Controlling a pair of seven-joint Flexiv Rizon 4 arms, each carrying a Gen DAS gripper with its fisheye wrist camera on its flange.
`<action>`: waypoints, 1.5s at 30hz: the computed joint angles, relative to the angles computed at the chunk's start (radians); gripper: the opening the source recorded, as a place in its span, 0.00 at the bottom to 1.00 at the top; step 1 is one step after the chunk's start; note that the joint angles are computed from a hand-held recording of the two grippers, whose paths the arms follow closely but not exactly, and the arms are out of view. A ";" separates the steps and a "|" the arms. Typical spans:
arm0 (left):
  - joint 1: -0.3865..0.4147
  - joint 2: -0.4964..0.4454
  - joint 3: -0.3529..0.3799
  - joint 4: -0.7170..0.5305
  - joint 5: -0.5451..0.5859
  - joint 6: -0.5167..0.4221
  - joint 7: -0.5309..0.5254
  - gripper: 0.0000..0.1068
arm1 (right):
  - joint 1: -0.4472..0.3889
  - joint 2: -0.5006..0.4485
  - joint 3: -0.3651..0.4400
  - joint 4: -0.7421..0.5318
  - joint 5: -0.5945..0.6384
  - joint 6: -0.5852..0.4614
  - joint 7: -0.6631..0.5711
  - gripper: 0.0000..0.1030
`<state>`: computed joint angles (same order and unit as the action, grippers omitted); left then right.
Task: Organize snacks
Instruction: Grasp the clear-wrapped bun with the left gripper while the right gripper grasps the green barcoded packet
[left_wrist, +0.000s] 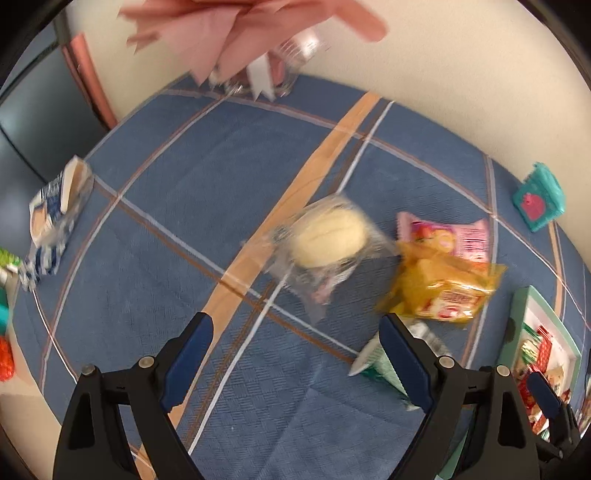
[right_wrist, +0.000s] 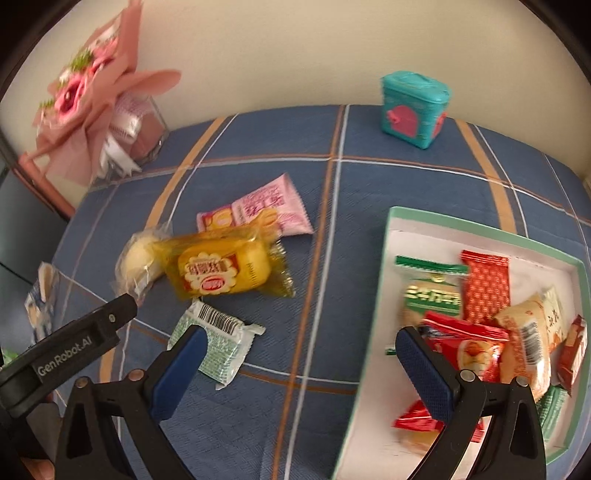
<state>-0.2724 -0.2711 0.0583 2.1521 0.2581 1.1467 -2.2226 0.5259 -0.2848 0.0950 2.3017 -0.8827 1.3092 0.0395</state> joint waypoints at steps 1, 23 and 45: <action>0.007 -0.006 -0.001 0.005 -0.010 0.001 0.002 0.86 | 0.003 -0.015 0.009 -0.014 0.012 -0.008 -0.015 1.00; 0.077 0.003 0.032 0.050 -0.026 0.090 0.008 0.86 | 0.134 -0.206 -0.035 -0.183 0.224 0.012 -0.169 1.00; 0.011 -0.158 0.029 -0.031 -0.197 0.237 0.155 0.86 | 0.122 -0.162 -0.052 -0.126 0.229 -0.024 -0.195 0.74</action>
